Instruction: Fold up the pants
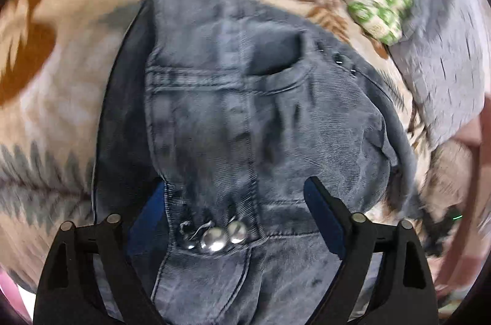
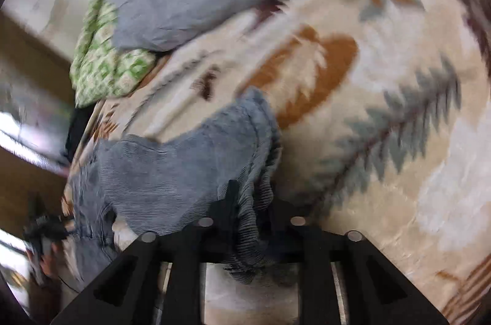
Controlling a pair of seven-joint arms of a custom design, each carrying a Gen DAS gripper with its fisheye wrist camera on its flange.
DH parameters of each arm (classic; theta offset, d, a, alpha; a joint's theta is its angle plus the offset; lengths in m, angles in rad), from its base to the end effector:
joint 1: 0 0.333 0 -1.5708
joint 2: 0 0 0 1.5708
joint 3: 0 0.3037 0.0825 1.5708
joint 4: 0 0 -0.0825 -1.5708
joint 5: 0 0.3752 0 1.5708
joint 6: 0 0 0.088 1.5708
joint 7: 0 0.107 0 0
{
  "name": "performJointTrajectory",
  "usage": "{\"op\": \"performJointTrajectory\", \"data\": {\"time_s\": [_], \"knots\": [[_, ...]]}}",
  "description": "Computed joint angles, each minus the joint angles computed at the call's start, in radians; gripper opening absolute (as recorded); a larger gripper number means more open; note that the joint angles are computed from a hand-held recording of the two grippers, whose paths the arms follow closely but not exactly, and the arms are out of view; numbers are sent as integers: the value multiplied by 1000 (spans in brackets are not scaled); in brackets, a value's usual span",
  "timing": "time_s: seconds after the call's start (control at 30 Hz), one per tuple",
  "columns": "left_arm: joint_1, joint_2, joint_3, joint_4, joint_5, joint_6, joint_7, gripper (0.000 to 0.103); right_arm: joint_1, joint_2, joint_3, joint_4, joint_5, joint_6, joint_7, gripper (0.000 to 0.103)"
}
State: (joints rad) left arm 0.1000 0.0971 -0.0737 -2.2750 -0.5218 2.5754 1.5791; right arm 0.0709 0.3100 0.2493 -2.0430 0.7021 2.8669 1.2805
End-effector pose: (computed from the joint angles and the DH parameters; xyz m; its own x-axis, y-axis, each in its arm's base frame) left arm 0.5376 0.0227 0.3267 0.3734 -0.8583 0.3521 -0.8903 -0.4382 -0.1239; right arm 0.5973 0.1526 0.3347 0.0488 -0.9090 -0.4140 -0.8934 0.1456 -0.4250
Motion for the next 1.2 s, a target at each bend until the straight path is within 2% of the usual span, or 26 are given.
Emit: {"op": "performJointTrajectory", "data": {"time_s": [0.03, 0.07, 0.1, 0.13, 0.23, 0.27, 0.3, 0.4, 0.43, 0.5, 0.57, 0.63, 0.67, 0.77, 0.83, 0.9, 0.93, 0.97, 1.0, 1.03, 1.07, 1.2], "knots": [[-7, -7, -3, -5, 19, 18, 0, 81, -13, -23, 22, -13, 12, 43, -40, 16], [-17, -6, -3, -4, 59, 31, -26, 80, 5, -43, 8, -24, 4, 93, -51, 16], [-22, 1, 0, 3, 93, 27, -54, 80, 46, -53, -40, -34, -73, 141, 8, 16], [-25, 16, 4, 19, 129, 16, -83, 80, 103, -48, -123, -28, -209, 147, 135, 16], [-31, 44, 8, 38, 187, 9, -129, 80, 195, 20, -278, 35, -452, 63, 362, 16], [-35, 47, 9, 43, 207, 12, -143, 80, 210, 49, -307, 56, -507, 31, 411, 17], [-37, 50, 9, 48, 227, 5, -152, 80, 208, 78, -310, 78, -530, 2, 443, 17], [-36, 42, 9, 54, 263, -25, -145, 80, 117, 114, -220, 70, -483, 8, 435, 21], [-34, 38, 9, 56, 269, -37, -138, 80, 78, 104, -179, 50, -455, 40, 423, 26], [-20, 10, 10, 44, 248, -49, -93, 80, -1, 88, -100, 40, -415, 39, 390, 37], [-7, -11, 19, 38, 232, -25, -87, 80, -75, 62, -31, 22, -366, 73, 327, 45], [3, -2, 28, 60, 240, -21, -113, 80, -156, 61, 52, 35, -281, 102, 241, 66], [10, 13, 32, 82, 233, -33, -124, 80, -160, 74, 58, 65, -267, 88, 237, 69], [35, 83, 33, 156, 162, -73, -145, 81, -148, 136, 54, 167, -257, 39, 234, 70], [44, 109, 28, 177, 131, -87, -145, 81, -81, 193, -10, 247, -321, 0, 296, 70], [36, 130, 27, 193, 152, -87, -160, 81, -41, 245, -44, 310, -374, -30, 340, 70], [26, 140, 27, 203, 178, -82, -171, 81, -23, 277, -56, 348, -402, -48, 358, 64], [19, 138, 25, 202, 196, -75, -171, 81, -15, 297, -59, 374, -417, -70, 352, 53], [16, 130, 19, 196, 197, -65, -159, 81, 26, 309, -97, 400, -489, -104, 382, 14], [16, 122, 13, 192, 190, -57, -141, 81, 77, 318, -142, 427, -572, -137, 399, 10], [15, 119, 8, 194, 186, -49, -123, 81, 108, 312, -163, 430, -634, -125, 397, 10], [-21, 138, 30, 225, 299, -11, -184, 81, 133, 316, -200, 474, -717, -31, 479, 10]]}}
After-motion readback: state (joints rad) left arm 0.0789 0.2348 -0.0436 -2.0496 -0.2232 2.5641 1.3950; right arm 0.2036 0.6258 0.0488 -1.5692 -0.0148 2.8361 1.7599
